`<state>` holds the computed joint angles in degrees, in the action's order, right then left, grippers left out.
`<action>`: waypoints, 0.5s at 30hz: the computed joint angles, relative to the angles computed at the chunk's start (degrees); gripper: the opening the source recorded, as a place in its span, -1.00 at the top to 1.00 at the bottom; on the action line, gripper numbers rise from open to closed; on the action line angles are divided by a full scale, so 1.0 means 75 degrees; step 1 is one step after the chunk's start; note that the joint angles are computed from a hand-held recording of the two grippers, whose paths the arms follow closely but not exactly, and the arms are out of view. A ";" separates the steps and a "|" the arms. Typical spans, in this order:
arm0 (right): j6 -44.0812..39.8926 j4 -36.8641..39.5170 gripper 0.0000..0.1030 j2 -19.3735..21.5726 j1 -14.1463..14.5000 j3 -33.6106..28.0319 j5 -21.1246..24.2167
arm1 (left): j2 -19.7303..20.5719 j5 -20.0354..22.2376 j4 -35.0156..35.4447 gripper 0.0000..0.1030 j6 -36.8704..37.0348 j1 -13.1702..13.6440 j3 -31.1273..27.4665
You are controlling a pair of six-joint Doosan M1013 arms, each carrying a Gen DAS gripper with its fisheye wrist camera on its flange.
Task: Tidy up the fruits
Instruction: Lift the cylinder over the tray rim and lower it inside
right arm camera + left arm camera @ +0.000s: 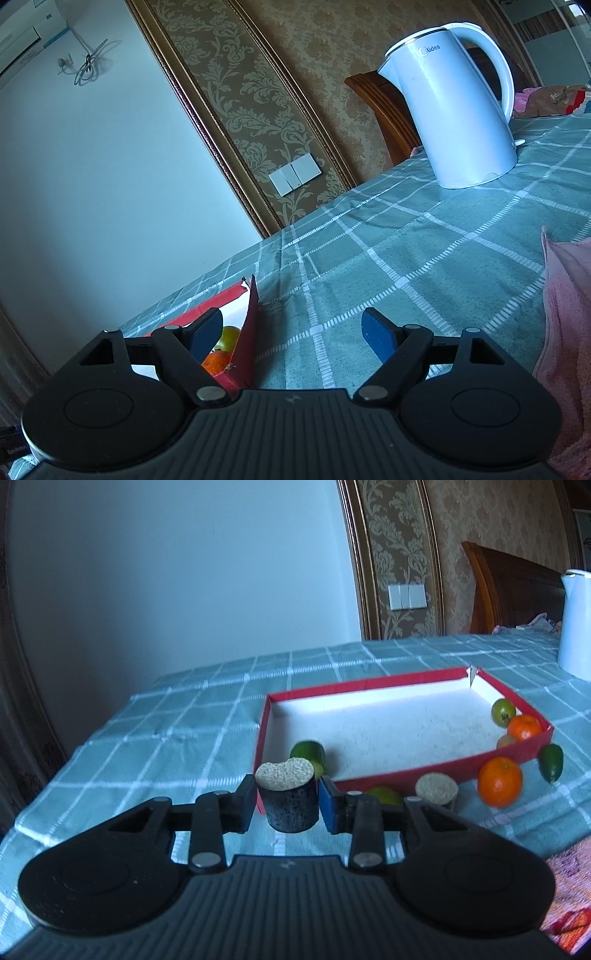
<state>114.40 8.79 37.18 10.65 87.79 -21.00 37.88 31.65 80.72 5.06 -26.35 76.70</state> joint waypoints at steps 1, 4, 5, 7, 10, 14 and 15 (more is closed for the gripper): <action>0.0007 -0.0003 -0.60 0.0000 0.0000 0.0003 -0.0008 | -0.0007 0.0062 0.0141 0.35 -0.0112 -0.0009 0.0015; 0.0011 -0.0003 -0.60 0.0000 0.0002 0.0006 -0.0015 | -0.0027 0.0170 0.0297 0.35 -0.0336 0.0018 0.0048; 0.0038 -0.0034 -0.60 0.0002 0.0001 0.0006 -0.0020 | -0.0037 0.0186 0.0309 0.35 -0.0398 0.0039 0.0064; 0.0089 -0.0084 -0.60 -0.0002 -0.0003 0.0014 -0.0036 | -0.0035 0.0277 0.0253 0.35 -0.0442 0.0094 0.0057; 0.0174 -0.0197 -0.60 -0.0001 -0.0008 0.0007 -0.0027 | 0.0004 0.0354 -0.0150 0.35 -0.0304 0.0181 -0.0044; 0.0276 -0.0316 -0.60 -0.0009 -0.0016 0.0023 -0.0044 | 0.0099 0.0218 -0.0513 0.41 -0.0164 0.0224 -0.0291; 0.0293 -0.0332 -0.60 -0.0007 -0.0016 0.0020 -0.0040 | 0.0125 0.0140 -0.0533 0.41 -0.0134 0.0217 -0.0359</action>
